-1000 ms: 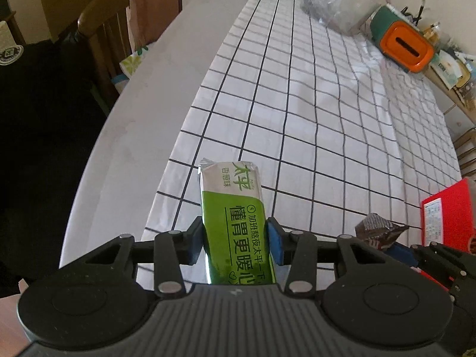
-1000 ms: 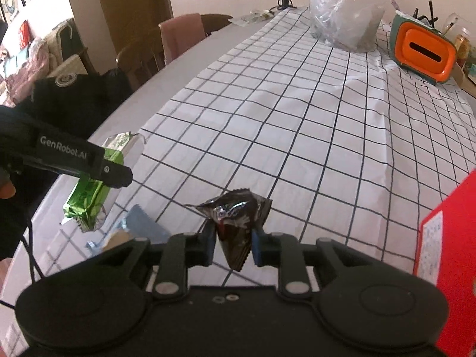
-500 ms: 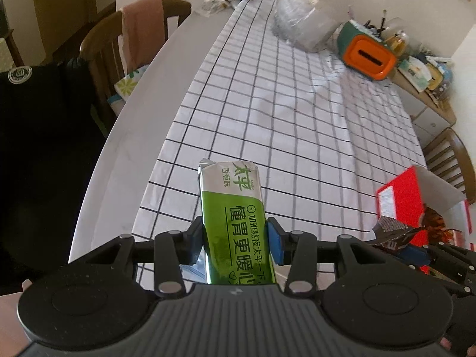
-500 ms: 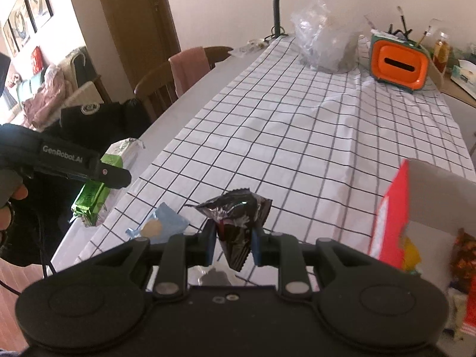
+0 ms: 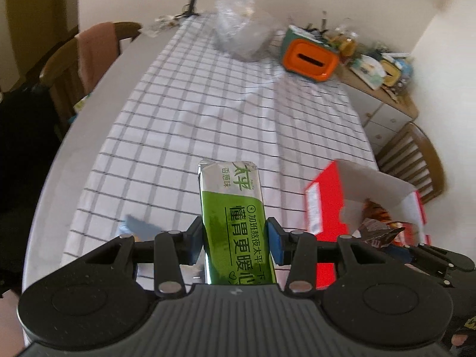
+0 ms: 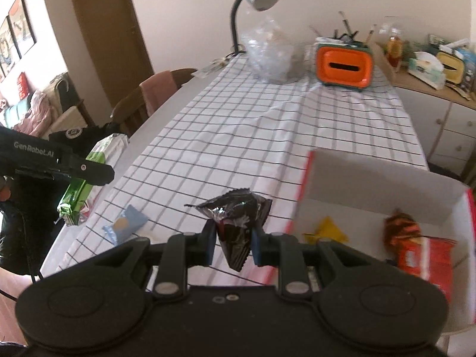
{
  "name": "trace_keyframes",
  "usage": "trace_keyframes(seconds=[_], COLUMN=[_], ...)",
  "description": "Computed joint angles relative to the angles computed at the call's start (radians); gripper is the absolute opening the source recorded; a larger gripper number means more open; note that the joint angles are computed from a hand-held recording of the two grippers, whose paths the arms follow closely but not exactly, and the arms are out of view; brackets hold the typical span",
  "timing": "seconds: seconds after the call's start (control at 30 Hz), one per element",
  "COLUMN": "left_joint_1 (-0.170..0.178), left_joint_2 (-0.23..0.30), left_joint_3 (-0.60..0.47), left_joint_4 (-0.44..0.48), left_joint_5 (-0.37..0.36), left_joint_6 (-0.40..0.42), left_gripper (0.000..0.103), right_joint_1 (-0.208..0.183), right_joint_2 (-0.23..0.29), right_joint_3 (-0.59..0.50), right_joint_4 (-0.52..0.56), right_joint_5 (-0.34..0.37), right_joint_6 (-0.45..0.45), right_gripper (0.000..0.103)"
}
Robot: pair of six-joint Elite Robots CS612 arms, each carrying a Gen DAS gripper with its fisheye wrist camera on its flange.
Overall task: Organize snacks
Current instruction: 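Carry the green bar and dark candy over the box and lower them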
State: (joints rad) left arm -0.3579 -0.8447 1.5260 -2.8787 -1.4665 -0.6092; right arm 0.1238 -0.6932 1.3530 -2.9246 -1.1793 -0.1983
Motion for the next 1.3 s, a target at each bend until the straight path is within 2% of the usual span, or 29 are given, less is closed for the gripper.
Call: trace_keyframes(seconds=[0.3, 0.6, 0.83, 1.03, 1.3], left_joint_1=[-0.063, -0.112, -0.132, -0.135, -0.139], left_joint_2=[0.071, 0.179, 0.265, 0.336, 0.398], left_joint_3=[-0.133, -0.32, -0.46, -0.574, -0.674], left_joint_4=[0.051, 0.167, 0.288, 0.392, 0.521], left_joint_5=[-0.023, -0.063, -0.059, -0.046, -0.043], left_joint_6=[0.046, 0.126, 0.162, 0.177, 0.22], left_gripper=[0.043, 0.043, 0.043, 0.043, 0.043], right_joint_1=[-0.072, -0.129, -0.149, -0.157, -0.157], right_joint_2=[-0.007, 0.009, 0.019, 0.025, 0.033], right_joint_3=[0.031, 0.026, 0.017, 0.007, -0.005], right_joint_4=[-0.03, -0.01, 0.04, 0.046, 0.084], right_joint_5=[-0.028, -0.083, -0.082, -0.084, -0.107], right_joint_6=[0.014, 0.022, -0.005, -0.008, -0.049], right_gripper=[0.023, 0.023, 0.023, 0.023, 0.023])
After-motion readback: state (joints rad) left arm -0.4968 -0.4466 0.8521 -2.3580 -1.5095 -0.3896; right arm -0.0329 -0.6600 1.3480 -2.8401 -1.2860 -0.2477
